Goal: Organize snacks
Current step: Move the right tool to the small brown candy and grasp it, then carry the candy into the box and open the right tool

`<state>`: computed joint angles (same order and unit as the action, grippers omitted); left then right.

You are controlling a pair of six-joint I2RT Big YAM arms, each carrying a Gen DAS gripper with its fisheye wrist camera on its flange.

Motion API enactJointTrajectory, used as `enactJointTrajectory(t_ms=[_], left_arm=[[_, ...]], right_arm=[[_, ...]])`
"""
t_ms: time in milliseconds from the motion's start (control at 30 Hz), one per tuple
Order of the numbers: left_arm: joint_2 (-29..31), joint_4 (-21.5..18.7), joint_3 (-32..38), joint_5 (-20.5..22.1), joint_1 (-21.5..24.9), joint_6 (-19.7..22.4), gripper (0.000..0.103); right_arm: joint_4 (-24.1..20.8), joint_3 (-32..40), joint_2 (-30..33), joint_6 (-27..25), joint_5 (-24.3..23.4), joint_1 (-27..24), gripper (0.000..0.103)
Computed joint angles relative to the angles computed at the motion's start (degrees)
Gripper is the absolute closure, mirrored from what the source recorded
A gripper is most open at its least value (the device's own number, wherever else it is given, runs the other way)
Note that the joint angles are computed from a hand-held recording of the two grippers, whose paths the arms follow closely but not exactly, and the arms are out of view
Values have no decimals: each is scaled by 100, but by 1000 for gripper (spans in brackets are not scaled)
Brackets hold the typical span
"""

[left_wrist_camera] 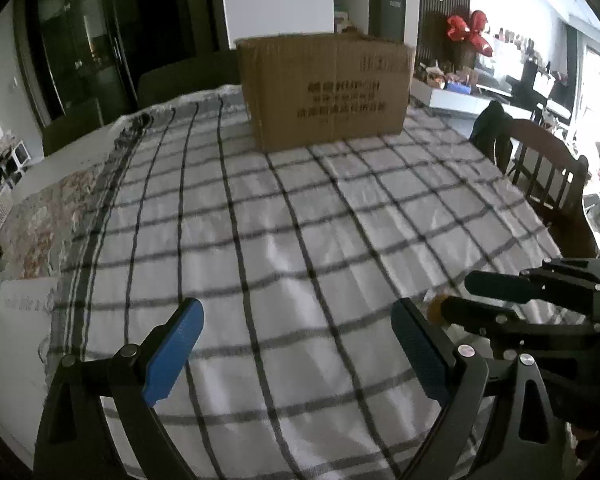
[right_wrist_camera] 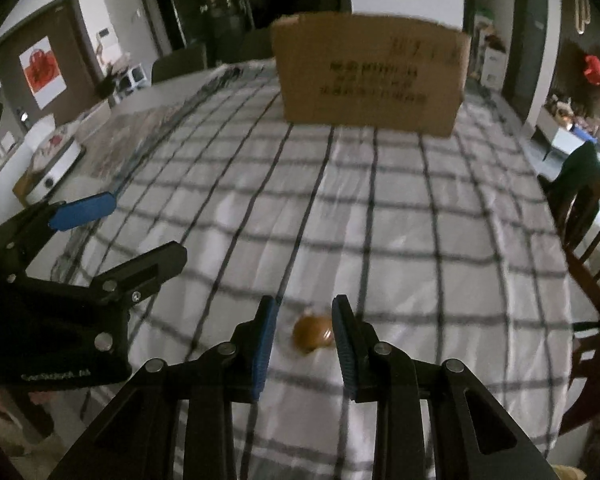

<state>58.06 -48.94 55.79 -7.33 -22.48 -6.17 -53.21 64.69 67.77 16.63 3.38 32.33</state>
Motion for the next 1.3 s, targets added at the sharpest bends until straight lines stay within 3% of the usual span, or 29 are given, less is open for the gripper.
enactJointTrajectory(t_ms=[667,933,1300], left_arm=[[199,-23,39,84,27,-145,7],[343,173,393,-95,68,-117,7],[793,642,1033,-464,217,229,4]], right_arm=[[141,-167,186,-118,130,-3,77],[410,41,86,-160,270,-82,77],[937,585,306,-307,482,-342,77]])
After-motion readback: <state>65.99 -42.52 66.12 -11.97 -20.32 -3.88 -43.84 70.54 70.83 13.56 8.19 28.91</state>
